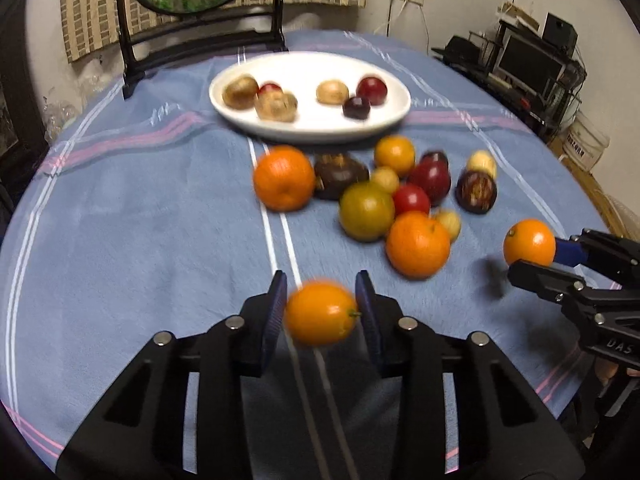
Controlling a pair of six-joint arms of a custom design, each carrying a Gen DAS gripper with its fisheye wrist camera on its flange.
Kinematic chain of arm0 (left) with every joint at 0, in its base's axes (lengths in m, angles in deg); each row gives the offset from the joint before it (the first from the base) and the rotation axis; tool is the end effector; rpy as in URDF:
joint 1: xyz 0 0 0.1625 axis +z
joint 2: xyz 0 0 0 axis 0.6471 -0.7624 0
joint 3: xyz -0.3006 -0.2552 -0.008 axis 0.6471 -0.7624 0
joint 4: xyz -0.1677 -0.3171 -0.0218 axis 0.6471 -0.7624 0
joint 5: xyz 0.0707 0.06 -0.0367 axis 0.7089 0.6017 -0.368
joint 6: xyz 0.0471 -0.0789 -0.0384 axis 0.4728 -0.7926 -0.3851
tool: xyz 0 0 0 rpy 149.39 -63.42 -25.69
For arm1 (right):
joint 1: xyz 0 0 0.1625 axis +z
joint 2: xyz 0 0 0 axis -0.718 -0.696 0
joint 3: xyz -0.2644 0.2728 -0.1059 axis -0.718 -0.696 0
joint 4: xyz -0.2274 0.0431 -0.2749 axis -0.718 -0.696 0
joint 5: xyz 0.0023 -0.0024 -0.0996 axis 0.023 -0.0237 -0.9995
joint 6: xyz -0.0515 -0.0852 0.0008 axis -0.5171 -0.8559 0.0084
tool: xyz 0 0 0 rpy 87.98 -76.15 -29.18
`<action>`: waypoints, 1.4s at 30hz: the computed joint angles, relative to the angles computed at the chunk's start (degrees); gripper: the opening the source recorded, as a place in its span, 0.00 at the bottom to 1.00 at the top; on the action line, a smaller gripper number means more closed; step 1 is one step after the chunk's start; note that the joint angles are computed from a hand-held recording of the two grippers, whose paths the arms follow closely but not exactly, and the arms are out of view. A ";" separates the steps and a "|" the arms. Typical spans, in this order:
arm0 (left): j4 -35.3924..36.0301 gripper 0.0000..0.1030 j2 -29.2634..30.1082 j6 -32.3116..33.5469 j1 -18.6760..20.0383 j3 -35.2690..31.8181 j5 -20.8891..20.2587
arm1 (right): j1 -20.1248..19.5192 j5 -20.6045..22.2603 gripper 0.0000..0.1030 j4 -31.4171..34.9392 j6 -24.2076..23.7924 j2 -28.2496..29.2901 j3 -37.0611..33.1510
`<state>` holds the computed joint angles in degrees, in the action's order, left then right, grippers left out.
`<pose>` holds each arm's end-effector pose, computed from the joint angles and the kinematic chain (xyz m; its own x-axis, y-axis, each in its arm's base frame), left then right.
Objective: Organize fruits
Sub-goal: 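Grasp an orange with the right gripper while the left grasps another orange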
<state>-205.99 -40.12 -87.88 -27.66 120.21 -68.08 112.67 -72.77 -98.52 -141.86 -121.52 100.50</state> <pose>-0.3353 -0.2859 -0.0329 -0.7619 -0.0324 -0.6469 0.3856 0.7798 -0.4932 0.0076 -0.3312 0.3111 -0.6767 -0.6087 0.4142 -0.7222 0.6582 -0.2126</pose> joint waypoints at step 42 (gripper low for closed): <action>-5.71 0.35 -2.52 17.02 11.36 -8.06 10.10 | 15.78 -2.09 0.37 -8.91 12.16 19.73 -13.47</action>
